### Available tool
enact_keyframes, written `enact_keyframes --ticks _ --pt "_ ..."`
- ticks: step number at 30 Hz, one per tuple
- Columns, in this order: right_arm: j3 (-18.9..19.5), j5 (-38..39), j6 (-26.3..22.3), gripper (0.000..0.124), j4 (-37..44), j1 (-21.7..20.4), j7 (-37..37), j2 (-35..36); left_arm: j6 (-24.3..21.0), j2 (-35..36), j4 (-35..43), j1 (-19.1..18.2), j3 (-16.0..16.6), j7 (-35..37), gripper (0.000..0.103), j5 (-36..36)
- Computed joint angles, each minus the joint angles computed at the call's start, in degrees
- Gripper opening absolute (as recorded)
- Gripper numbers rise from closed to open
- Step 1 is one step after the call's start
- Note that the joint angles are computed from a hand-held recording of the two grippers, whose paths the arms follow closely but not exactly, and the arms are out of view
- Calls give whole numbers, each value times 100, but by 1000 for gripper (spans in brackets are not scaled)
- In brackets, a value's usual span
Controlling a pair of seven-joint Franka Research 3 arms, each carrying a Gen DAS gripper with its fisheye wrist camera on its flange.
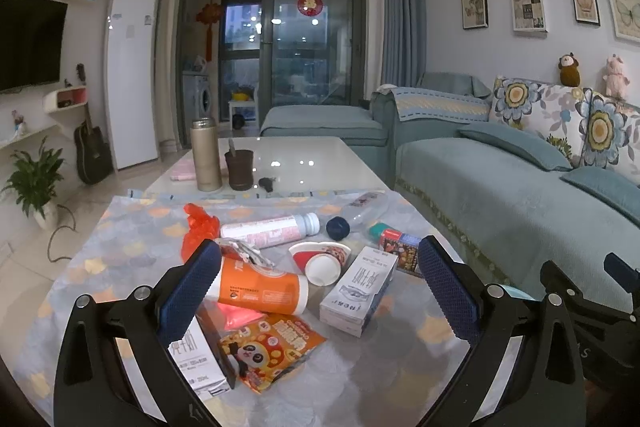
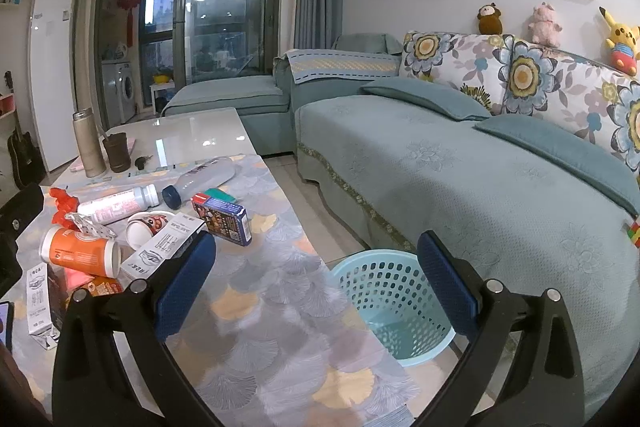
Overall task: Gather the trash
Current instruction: 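Move both tools toward the cluttered coffee table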
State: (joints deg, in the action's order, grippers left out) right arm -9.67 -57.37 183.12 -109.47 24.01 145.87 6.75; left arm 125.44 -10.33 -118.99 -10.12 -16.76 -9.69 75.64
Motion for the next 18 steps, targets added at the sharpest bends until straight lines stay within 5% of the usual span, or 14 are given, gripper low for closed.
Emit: enact_keyframes --ticks 18 --pt "-157 581 60 95 -93 187 -504 28 19 18 23 -9 -2 -55 96 -13"
